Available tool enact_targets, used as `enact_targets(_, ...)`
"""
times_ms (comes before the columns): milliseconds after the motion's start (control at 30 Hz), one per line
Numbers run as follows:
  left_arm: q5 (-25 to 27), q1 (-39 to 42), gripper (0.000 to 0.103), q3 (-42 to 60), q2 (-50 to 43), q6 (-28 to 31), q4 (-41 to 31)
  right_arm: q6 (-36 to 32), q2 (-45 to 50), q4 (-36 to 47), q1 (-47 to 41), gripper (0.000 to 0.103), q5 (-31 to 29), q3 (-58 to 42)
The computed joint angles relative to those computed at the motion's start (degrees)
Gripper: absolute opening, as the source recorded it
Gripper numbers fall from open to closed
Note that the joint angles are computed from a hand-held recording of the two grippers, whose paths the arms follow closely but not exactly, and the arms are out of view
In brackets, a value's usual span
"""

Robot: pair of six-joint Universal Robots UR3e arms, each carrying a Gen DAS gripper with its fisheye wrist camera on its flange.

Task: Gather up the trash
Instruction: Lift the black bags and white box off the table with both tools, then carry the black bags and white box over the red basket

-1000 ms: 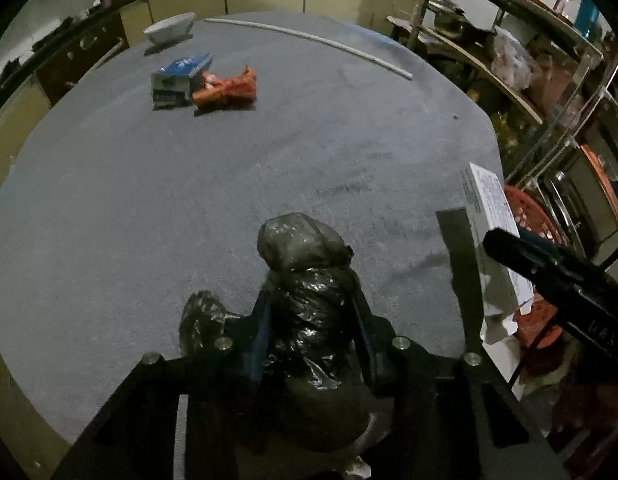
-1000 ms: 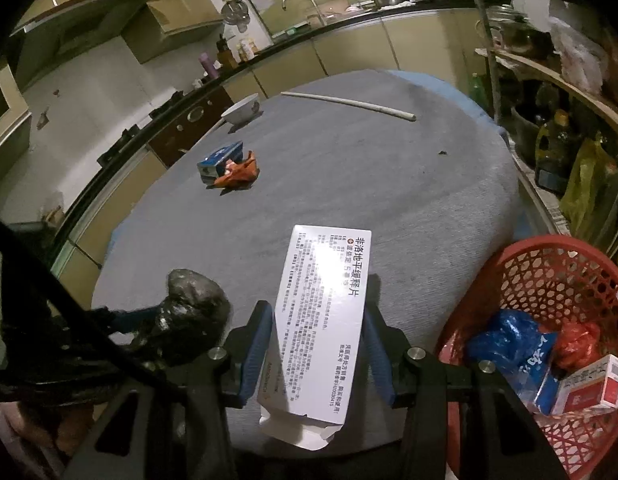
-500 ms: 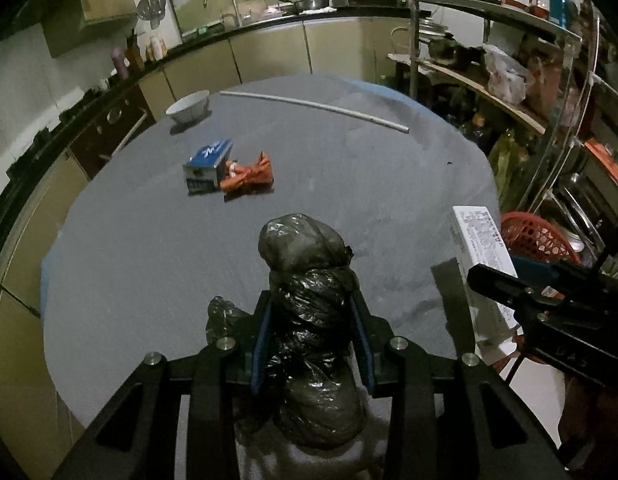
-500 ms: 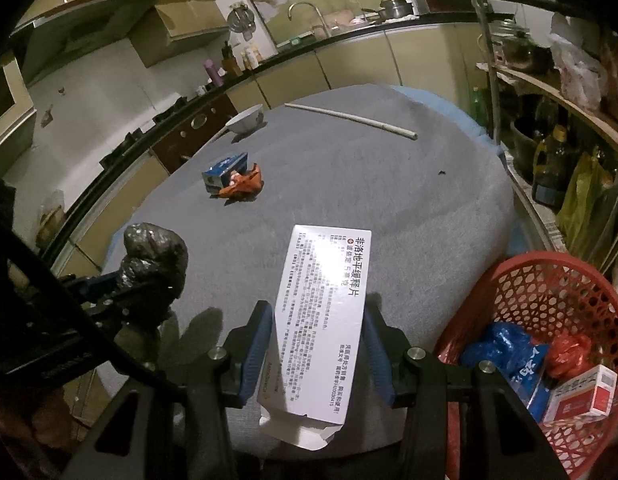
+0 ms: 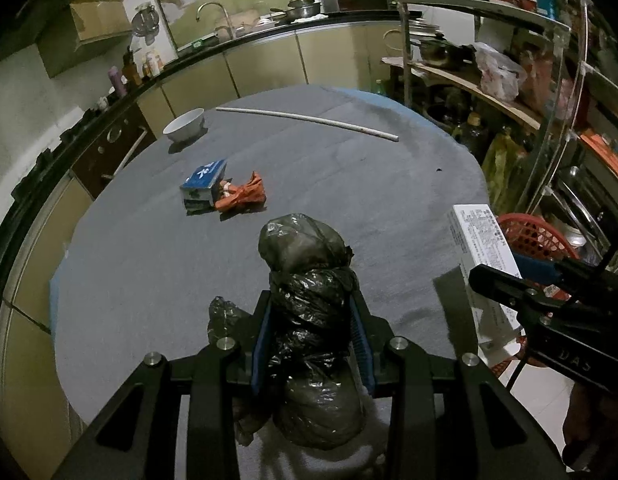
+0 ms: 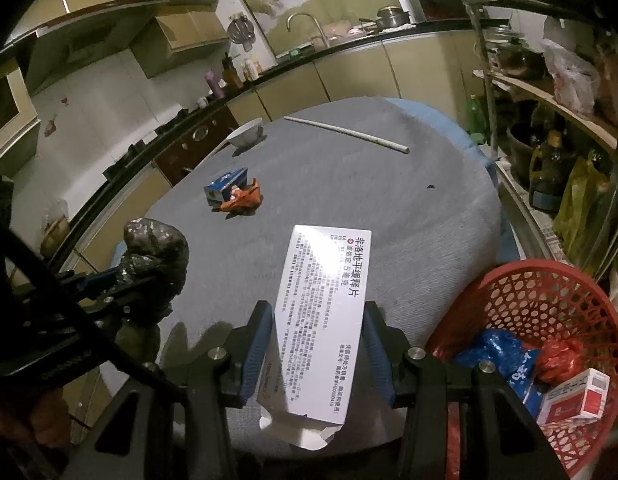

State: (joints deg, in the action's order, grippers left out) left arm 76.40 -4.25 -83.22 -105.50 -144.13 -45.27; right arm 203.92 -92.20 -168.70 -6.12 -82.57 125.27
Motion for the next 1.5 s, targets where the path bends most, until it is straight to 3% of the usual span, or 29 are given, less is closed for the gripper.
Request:
enact_targets(667, 3.8, -5.9, 0.038, 2.8, -1.9, -0.2, 1.3, -1.7, -11.5, 2.2, -8.7, 0.049, 3.8, 9.1)
enact_targets(1500, 4.6, -10.6, 0.038, 4.6, -3.3, 0.1, 0.0, -4.0, -22.7, 8.1, -16.6, 0.049, 7.2, 15.4)
